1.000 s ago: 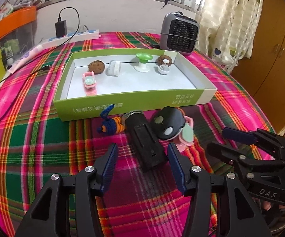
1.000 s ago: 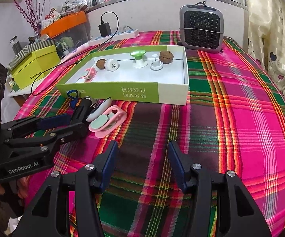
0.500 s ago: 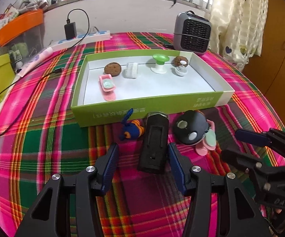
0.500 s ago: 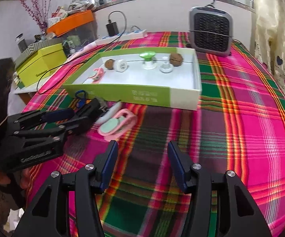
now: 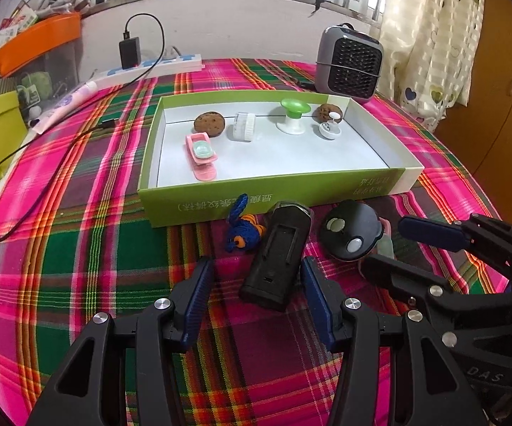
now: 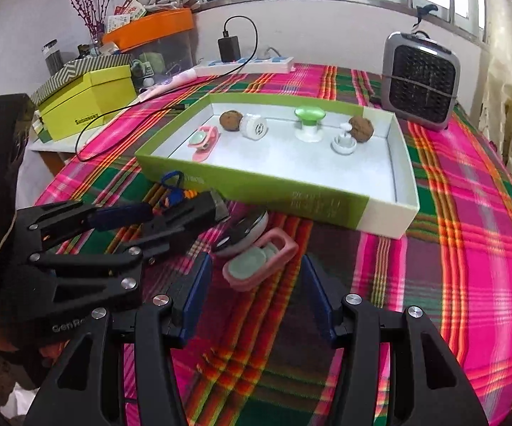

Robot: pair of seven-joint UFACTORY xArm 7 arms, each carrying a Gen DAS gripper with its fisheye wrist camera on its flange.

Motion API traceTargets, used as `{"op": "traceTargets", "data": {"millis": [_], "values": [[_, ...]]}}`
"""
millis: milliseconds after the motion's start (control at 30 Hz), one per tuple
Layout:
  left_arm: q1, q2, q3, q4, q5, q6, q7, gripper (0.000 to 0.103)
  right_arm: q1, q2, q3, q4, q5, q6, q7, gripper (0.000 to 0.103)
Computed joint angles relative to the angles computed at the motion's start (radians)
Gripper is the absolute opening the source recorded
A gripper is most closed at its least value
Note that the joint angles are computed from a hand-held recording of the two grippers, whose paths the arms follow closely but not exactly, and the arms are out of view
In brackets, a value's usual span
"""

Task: Organize objects
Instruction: 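Move the left tool toward the black case while the right tool approaches the pink-green clip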

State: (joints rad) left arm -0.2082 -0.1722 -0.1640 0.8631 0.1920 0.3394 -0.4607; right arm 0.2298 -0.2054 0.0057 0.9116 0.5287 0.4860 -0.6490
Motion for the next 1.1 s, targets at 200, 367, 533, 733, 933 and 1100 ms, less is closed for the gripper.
{"op": "traceTargets", "data": {"millis": [200,367,533,733,933,1100], "values": [[-0.005,0.001,0.004,0.001,-0.013,-0.001,0.018,0.050,-0.023,0.005,0.003,0.001,-0.046,0.004,0.043,0.053],[-0.009,0.004,0.009,0.004,-0.033,-0.003,0.037,0.050,-0.051,0.008,0.001,0.002,-0.104,-0.004,0.109,0.053],[-0.012,0.012,0.010,0.010,-0.042,-0.004,0.053,0.050,-0.074,0.020,-0.007,0.015,-0.144,0.014,0.164,0.053],[-0.012,0.033,0.009,0.036,-0.027,0.009,0.066,0.051,-0.060,0.043,-0.005,0.037,-0.108,0.031,0.082,0.053],[-0.015,0.050,0.012,0.049,-0.024,0.003,0.071,0.051,-0.062,0.080,0.008,0.076,-0.112,0.043,0.025,0.053],[-0.012,0.071,0.009,0.074,0.006,0.012,0.047,0.051,-0.067,0.100,0.013,0.096,-0.087,0.048,-0.029,0.053]]}}
